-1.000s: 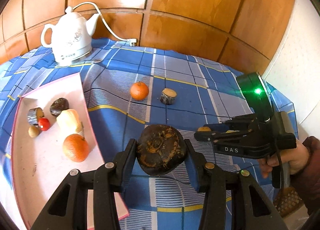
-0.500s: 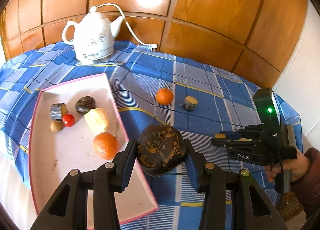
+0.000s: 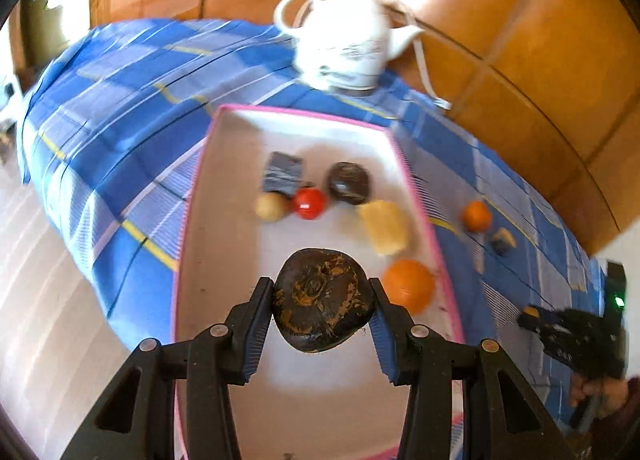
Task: Organize fruits
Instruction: 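Carry the dark fruit over the tray with left tool while right tool closes on yellow fruit, then open the left tool to drop the dark fruit into the tray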
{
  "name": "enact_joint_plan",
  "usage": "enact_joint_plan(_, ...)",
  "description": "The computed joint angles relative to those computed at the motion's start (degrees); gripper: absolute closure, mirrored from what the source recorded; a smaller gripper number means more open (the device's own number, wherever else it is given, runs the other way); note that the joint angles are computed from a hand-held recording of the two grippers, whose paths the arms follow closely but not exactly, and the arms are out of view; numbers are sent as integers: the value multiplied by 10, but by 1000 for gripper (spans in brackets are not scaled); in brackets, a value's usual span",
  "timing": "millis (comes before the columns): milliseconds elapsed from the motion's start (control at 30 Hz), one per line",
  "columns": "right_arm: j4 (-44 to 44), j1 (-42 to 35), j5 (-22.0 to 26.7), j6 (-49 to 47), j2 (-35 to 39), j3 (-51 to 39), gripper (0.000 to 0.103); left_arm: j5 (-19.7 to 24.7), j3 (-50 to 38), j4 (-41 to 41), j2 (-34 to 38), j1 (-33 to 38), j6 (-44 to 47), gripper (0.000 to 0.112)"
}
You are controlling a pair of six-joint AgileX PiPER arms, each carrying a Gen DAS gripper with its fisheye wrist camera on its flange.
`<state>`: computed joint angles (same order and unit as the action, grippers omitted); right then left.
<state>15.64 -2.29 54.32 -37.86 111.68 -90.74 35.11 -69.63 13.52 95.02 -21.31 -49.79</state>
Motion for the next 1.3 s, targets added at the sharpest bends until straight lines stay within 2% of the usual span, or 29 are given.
enact_joint_plan(200,0,0,0,1,1,0,77,-6,-46,-61,51,23,63,65)
enact_joint_plan(367,-1,-1,0,0,1,-1,77,16,-114,-42,110,20,72,66)
enact_joint_plan(433,0,-1,0,-1,1,-1,77,19,-126,-63,125,27,86,62)
enact_joint_plan(500,0,-1,-1,-1,1,-1,77,16,-122,-60,122,28,78,52)
enact_joint_plan(567,0,-1,-1,-1,1,0,77,16,-111,-13,111,16,36,46)
enact_joint_plan(700,-3,0,-2,0,-1,1,77,18,-82,42,87,-2,-8,46)
enact_joint_plan(1000,-7,2,-4,2,-1,1,77,56,-21,165,31,-58,-146,46)
enact_joint_plan(1133,-8,3,-5,3,-3,3,77,69,-19,200,16,-75,-168,46)
enact_joint_plan(1300,-10,3,-7,4,-3,3,77,69,-22,193,10,-82,-158,46)
